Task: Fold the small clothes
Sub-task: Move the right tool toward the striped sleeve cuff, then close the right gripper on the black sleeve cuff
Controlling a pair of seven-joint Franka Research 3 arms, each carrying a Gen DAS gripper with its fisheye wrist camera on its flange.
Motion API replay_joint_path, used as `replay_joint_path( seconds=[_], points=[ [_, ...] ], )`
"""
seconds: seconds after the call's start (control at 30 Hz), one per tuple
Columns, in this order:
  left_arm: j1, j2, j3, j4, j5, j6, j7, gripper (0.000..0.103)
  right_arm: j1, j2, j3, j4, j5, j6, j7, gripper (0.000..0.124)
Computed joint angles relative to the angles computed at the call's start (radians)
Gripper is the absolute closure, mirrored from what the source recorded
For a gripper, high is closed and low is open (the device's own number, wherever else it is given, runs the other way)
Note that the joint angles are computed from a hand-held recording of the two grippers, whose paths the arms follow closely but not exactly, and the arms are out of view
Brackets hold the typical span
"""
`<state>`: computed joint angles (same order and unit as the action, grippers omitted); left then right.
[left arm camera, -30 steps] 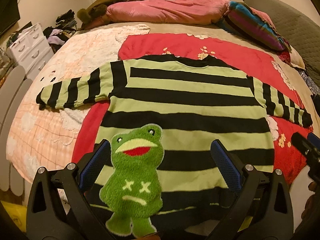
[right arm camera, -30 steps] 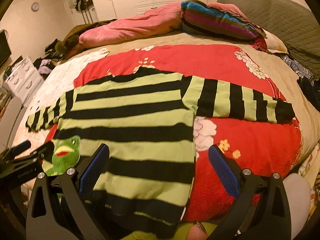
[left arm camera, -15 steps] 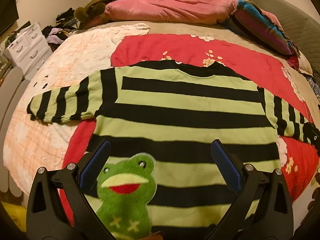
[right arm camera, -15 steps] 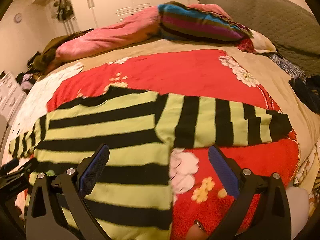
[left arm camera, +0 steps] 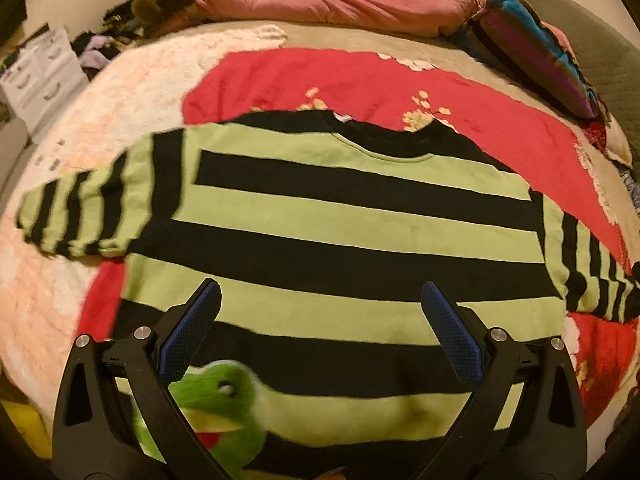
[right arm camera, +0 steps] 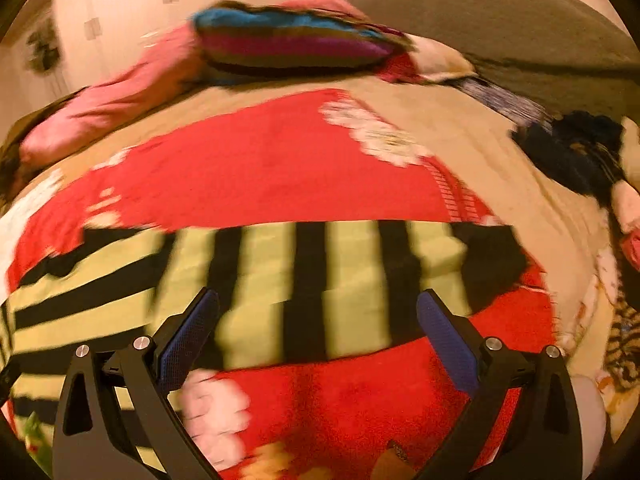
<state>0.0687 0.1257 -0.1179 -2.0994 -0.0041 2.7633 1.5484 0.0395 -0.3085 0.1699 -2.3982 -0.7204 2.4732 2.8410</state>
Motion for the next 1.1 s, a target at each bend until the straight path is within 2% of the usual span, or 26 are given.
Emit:
replay_joint_path(
  seconds=[0.17,0.33,0.53,0.67,0.73,0.8,0.87,0.93,0.97,1.0,1.1],
  points=[
    [-0.018,0.027,0.011,-0.015,0.088,0.054,-0.054,0.009,-0.083,-0.035,-0.052,-0.054,-0.038,-0.020,0.039,0.025],
    [-0.017,0.062,0.017,-0.002,0.154,0.075,-0.096,0.009,-0.179,-0.061,-0.115,-0.121,0.007,0.017,0.043,0.025],
    [-0.016,0.096,0.013,0.050,0.183,0.055,-0.120,0.009,-0.232,-0.040,-0.158,-0.158,0.110,0.104,-0.106,0.025],
    [-0.015,0.124,0.003,0.088,0.177,0.063,-0.143,0.009,-0.238,-0.010,-0.175,-0.168,0.204,0.202,-0.198,0.028],
    [0.003,0.131,-0.017,0.083,0.139,0.071,-0.116,0.009,-0.242,0.000,-0.181,-0.173,0.266,0.237,-0.241,0.059],
    [0.017,0.134,-0.031,0.070,0.113,0.082,-0.078,0.009,-0.260,0.000,-0.162,-0.171,0.273,0.231,-0.262,0.067],
    [0.013,0.137,-0.018,0.063,0.124,0.081,-0.083,0.009,-0.261,-0.015,-0.163,-0.190,0.302,0.274,-0.297,0.077],
    [0.029,0.135,-0.027,0.053,0.097,0.097,-0.068,0.009,-0.267,-0.035,-0.154,-0.209,0.317,0.325,-0.346,0.102],
    [0.038,0.135,-0.033,0.052,0.080,0.100,-0.058,0.009,-0.267,-0.046,-0.147,-0.217,0.327,0.349,-0.374,0.106],
    [0.042,0.136,-0.036,0.052,0.069,0.101,-0.052,0.009,-0.262,-0.060,-0.143,-0.224,0.345,0.371,-0.402,0.115],
    [0.057,0.127,-0.048,0.038,0.030,0.116,-0.027,0.009,-0.232,-0.096,-0.134,-0.239,0.423,0.439,-0.470,0.116]
  ],
)
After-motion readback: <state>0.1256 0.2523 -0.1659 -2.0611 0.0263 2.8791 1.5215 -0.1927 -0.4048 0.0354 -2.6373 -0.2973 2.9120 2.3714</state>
